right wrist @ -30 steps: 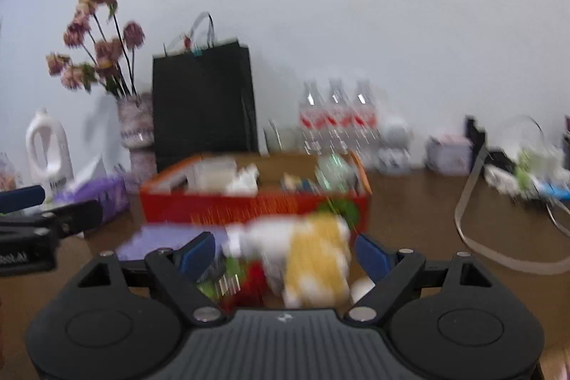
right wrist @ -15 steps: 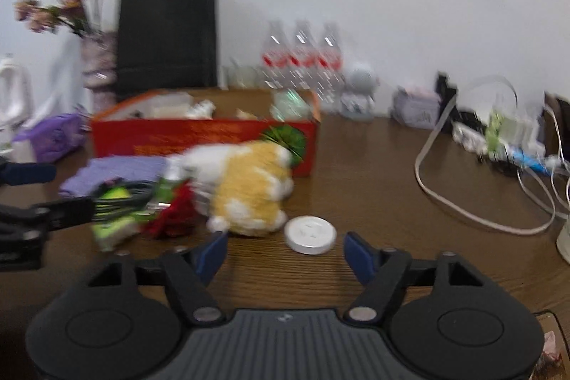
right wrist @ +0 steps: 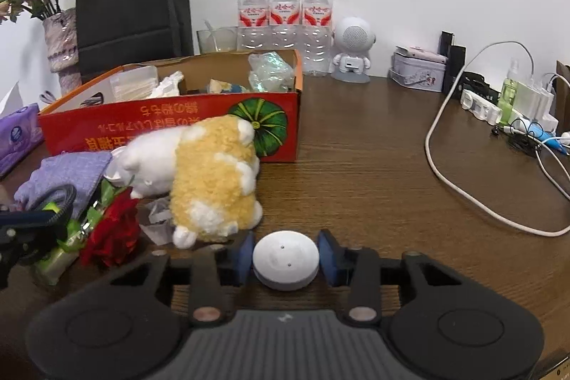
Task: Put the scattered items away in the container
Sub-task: 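Grasp the black coiled cable with the left tool while the right grasps the white round disc, then carry the cable and disc into the cardboard box and open both tools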
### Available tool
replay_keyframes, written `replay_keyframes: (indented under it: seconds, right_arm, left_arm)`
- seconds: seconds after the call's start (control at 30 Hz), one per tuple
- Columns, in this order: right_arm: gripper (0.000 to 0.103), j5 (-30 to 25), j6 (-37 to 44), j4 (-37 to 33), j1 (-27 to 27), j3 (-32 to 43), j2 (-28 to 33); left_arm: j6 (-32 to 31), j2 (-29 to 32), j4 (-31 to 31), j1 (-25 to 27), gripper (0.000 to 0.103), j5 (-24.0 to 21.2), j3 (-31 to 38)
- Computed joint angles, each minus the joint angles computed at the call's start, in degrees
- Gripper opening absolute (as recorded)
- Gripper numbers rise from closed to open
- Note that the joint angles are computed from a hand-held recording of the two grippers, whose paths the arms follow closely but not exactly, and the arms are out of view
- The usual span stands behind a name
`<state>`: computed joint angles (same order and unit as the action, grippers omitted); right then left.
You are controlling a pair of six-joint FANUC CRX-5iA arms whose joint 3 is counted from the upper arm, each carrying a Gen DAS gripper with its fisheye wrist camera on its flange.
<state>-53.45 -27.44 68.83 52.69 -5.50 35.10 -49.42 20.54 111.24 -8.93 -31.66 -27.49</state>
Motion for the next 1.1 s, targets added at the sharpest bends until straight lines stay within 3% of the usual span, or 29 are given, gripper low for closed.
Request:
replay_keyframes:
  seconds: [0.1, 0.2, 0.3, 0.43, 0.5, 0.67, 0.87, 1.03, 1.1]
  right_arm:
    - [0.038, 0.8, -2.7, 2.2, 0.3, -1.6, -1.0]
    - [0.038, 0.5, -8.7, 8.8, 0.9, -4.7, -2.8]
    - [0.038, -1.3, -11.2, 13.3, 2.4, -5.7, -3.8]
    - [0.038, -3.4, -13.5, 18.3, 5.0, -6.3, -4.0]
    - [0.038, -3.8, -14.6, 20.0, 6.3, -6.5, -3.7]
    - [0.038, -3.6, -13.8, 21.6, 8.2, -6.4, -3.1]
    - [0.038, -3.1, -13.5, 20.8, 8.5, -6.4, -3.9]
    - [0.038, -2.0, -13.2, 22.0, 5.1, -6.2, -6.1]
    - [0.038, -0.1, -12.4, 23.1, 2.2, -5.4, -6.7]
  left_arm:
    - [-1.2, -1.6, 3.4, 1.1, 0.011, -5.0, -1.7]
    - [-0.8, -3.3, 5.9, 1.2, 0.011, -5.2, -3.2]
    - [-6.5, -6.5, 16.5, -1.6, 0.011, -2.5, -5.9]
    - [-18.0, -12.2, 36.4, -7.1, 0.011, 0.6, -10.0]
    - [-21.9, -14.4, 41.2, -8.5, 0.011, 0.6, -12.1]
    - [-18.7, -16.8, 37.7, -7.9, 0.011, -0.1, -15.9]
    - [-18.8, -16.2, 37.7, -8.0, 0.011, 0.1, -14.5]
    - [-16.2, -11.3, 29.3, -6.3, 0.011, -1.6, -7.1]
    - [-10.7, -7.5, 21.8, -5.0, 0.011, -1.3, -1.3]
